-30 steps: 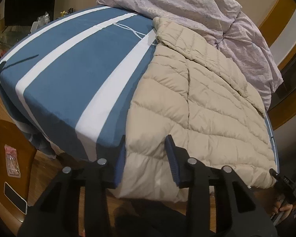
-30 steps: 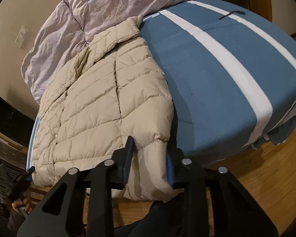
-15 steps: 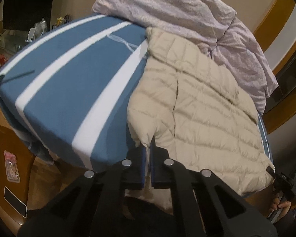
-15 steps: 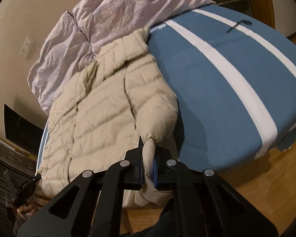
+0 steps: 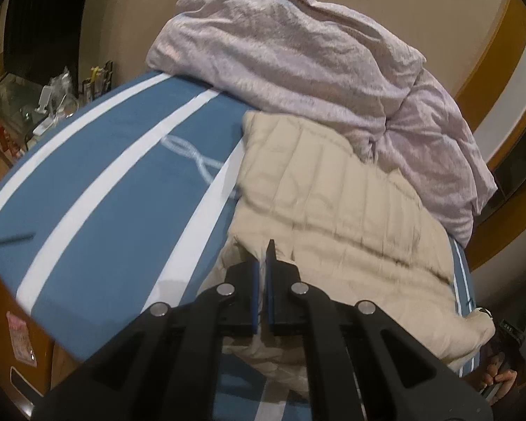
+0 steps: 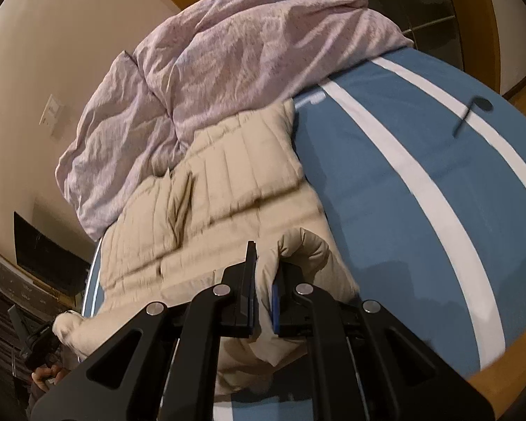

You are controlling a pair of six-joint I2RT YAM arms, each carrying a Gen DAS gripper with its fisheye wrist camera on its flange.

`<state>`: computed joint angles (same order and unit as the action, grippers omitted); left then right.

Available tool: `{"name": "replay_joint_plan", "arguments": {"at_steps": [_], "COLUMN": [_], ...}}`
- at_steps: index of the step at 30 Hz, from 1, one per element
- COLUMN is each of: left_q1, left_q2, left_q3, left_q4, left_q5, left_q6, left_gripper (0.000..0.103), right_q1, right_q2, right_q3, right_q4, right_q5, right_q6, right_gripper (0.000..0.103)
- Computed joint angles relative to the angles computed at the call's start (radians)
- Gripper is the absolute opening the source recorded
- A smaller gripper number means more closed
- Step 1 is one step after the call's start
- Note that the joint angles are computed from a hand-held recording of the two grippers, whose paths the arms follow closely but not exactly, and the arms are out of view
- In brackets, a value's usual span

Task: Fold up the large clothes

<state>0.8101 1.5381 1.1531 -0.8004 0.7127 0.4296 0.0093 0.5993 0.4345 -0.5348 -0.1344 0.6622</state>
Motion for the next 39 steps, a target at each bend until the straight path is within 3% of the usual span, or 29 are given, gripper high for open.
{"name": "replay_joint_plan", "arguments": {"at_steps": [10, 22, 33, 39], "left_q1": [-0.209, -0.372, -0.462, -0.487], "left_q2": [0.166, 0.401, 0.707, 0.9], "left_q3": [0.191, 0.486, 0.87, 1.153], "left_q4": [0.149, 0.199, 0.069, -0.069], "left_q5": [-0.095, -0.231, -0.331, -0.351], "left_q6": [-0.234, -0.425, -0.552, -0.623], "left_gripper": [0.003, 0.003, 0.005, 0.015], "right_q1": [-0.113, -0.187, -0.211, -0.223], "right_q2": [0.412, 0.823, 1.164, 1.309], "right_q3": [0.114, 0.395, 0.674, 0.806], "right_q4": [0.287, 0.411, 0.414, 0.397], "right_q5": [-0.087, -0.164, -0.218, -0.266], "right_q6": [-0.067, -0.121, -0.094, -0.045], "right_gripper": [0.007, 0.007, 0.01, 0.032]}}
